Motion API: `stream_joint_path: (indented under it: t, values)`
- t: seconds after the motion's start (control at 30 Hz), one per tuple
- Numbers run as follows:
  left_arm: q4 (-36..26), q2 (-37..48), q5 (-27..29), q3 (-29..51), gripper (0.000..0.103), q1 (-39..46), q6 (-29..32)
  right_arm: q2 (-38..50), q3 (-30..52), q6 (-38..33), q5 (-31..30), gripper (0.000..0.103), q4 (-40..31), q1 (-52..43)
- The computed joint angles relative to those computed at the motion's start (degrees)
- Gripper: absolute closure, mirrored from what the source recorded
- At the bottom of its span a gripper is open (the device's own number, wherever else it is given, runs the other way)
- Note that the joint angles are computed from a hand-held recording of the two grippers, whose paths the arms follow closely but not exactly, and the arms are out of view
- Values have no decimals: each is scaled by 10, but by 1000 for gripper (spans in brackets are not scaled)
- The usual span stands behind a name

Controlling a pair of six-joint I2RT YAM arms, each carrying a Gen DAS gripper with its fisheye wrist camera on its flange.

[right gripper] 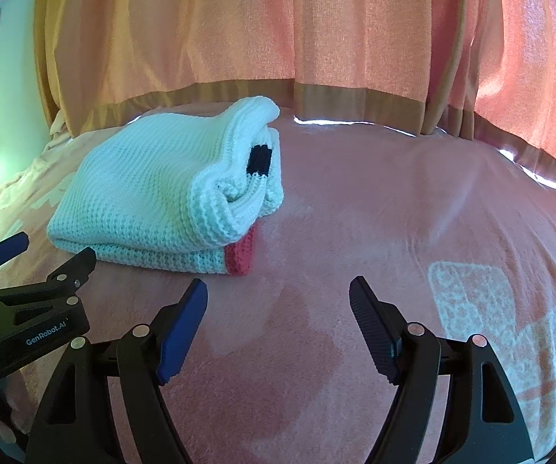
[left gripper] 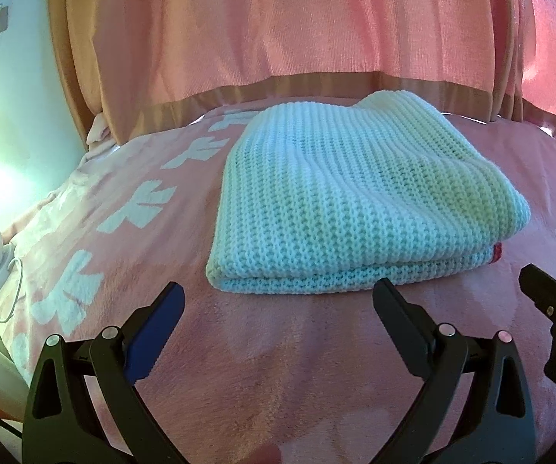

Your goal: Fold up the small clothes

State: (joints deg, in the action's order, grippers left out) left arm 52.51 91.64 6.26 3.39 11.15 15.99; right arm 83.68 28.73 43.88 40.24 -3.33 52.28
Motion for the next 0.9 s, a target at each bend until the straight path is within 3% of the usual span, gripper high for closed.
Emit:
stream_joint_path:
  t: [0.4, 0.73, 0.9]
  values:
    - [-21, -13, -4, 3, 5, -4, -5, 4, 5, 4, 1, 30, -5, 5]
    - [23, 11, 4, -9, 5, 2, -5, 14, 11, 5, 0, 30, -5, 9]
    - [9, 9, 2, -5, 5, 0, -6, 17, 13, 5, 0, 30, -5, 9]
